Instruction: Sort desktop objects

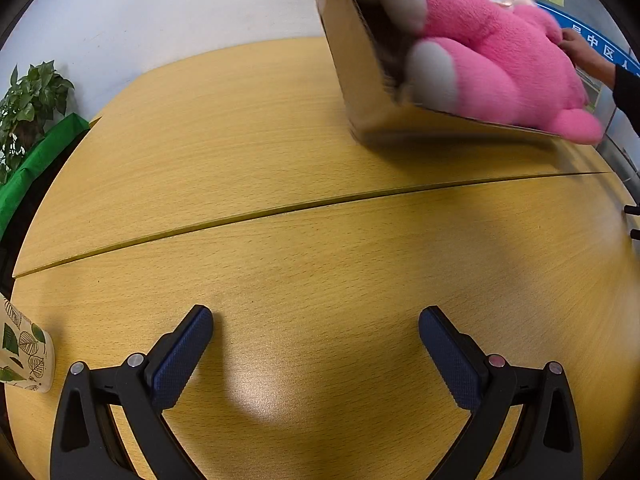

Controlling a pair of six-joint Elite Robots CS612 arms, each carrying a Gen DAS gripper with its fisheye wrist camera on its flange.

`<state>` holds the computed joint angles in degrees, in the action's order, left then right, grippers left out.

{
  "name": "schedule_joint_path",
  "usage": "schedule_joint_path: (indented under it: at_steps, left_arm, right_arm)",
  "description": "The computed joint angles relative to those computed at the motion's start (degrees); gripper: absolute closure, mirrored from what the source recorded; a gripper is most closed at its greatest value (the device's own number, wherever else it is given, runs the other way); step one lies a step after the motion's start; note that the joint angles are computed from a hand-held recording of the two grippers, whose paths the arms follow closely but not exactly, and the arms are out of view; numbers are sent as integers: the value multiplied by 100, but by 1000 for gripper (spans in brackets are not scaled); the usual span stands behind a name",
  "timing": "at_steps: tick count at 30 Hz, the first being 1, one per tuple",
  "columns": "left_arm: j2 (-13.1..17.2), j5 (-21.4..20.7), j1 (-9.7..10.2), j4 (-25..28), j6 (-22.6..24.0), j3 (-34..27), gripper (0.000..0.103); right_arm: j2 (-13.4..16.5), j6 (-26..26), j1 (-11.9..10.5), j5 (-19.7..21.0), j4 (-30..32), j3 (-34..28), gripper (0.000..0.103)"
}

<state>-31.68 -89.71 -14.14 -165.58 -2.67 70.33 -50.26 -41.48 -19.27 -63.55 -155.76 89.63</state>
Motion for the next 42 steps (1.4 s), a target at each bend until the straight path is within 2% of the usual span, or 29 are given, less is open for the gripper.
schedule_joint_path:
  at_steps: [42]
  left_arm:
    - [-169, 56, -58, -125, -41, 297, 0]
  right_arm:
    - [4, 14, 0, 0, -6, -6, 0]
